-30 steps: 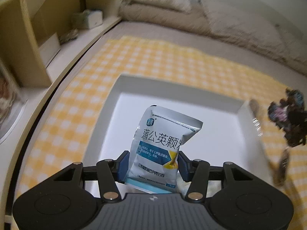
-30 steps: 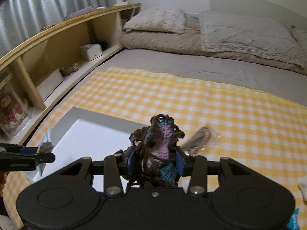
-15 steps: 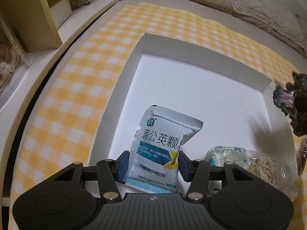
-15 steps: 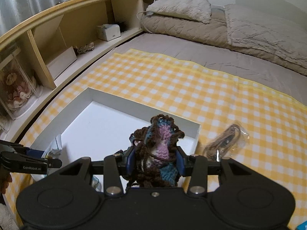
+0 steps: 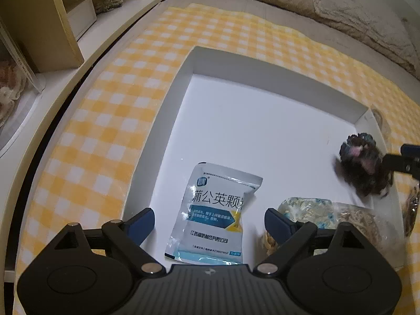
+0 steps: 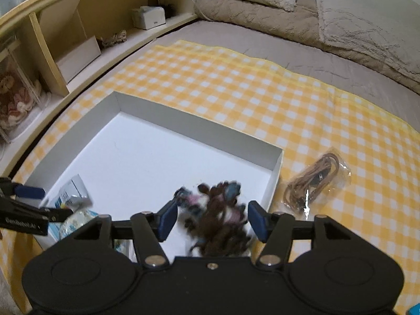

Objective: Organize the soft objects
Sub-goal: 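Open both tools to drop the sachet and knitted toy into the box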

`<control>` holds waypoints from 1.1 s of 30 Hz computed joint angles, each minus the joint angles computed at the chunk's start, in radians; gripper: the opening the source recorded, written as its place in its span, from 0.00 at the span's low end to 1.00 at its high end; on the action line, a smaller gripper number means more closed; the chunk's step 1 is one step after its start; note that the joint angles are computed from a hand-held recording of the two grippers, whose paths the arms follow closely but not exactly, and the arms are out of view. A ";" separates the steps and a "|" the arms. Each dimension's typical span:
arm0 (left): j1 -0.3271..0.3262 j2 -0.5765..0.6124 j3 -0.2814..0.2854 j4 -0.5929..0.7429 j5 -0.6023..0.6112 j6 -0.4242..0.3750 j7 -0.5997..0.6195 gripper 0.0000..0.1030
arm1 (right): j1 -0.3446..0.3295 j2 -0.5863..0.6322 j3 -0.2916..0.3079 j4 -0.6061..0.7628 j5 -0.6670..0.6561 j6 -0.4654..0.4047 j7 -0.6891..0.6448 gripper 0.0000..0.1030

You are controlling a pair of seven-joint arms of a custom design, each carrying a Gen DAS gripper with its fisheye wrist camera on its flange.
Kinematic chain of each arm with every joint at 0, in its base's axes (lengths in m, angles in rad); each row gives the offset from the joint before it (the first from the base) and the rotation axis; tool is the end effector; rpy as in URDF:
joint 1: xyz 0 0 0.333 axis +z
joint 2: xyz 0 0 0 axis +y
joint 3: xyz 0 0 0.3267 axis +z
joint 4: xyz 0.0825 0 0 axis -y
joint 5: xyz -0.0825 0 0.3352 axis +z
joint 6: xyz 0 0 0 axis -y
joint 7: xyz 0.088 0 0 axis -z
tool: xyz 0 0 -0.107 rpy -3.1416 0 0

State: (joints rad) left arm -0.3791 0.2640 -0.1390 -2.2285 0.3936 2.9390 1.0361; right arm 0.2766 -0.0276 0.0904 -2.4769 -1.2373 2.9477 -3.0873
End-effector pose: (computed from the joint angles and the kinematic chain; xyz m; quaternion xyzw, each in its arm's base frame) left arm 0.4714 -0.2935 0.3504 -0.5625 0.7941 -0.1975 0.1188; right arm 0.3934 0.2179 0.3761 -0.6407 0.6980 -0.2022 0.2480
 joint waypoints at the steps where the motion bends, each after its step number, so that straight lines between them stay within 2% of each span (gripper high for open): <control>1: 0.000 -0.004 0.000 -0.004 -0.001 0.005 -0.003 0.90 | 0.002 -0.004 0.001 -0.005 0.011 -0.004 -0.015 0.62; 3: -0.004 -0.013 0.005 -0.012 0.004 0.014 -0.012 0.95 | 0.002 -0.014 0.002 -0.016 0.029 -0.002 -0.040 0.67; 13: -0.025 -0.051 0.015 -0.041 0.068 0.051 -0.052 0.99 | -0.018 -0.080 0.032 -0.072 0.049 -0.016 -0.052 0.77; 16: -0.025 -0.064 0.010 -0.054 0.078 0.072 -0.061 1.00 | -0.032 -0.104 0.042 -0.089 0.028 -0.010 -0.024 0.83; 20: -0.042 -0.078 0.023 -0.062 0.120 0.088 -0.095 1.00 | -0.046 -0.132 0.055 -0.114 0.021 -0.006 0.006 0.97; 27: -0.053 -0.103 0.032 -0.079 0.196 0.125 -0.164 1.00 | -0.068 -0.188 0.080 -0.152 -0.031 -0.015 0.069 1.00; 33: -0.077 -0.122 0.059 -0.079 0.333 0.154 -0.286 1.00 | -0.076 -0.239 0.096 -0.183 -0.039 -0.029 0.099 1.00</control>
State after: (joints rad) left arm -0.4564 0.1416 -0.0797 -2.3074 0.7262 3.0926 0.7502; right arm 0.2006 -0.2669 0.1863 -2.6598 -1.2766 2.9187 -2.9887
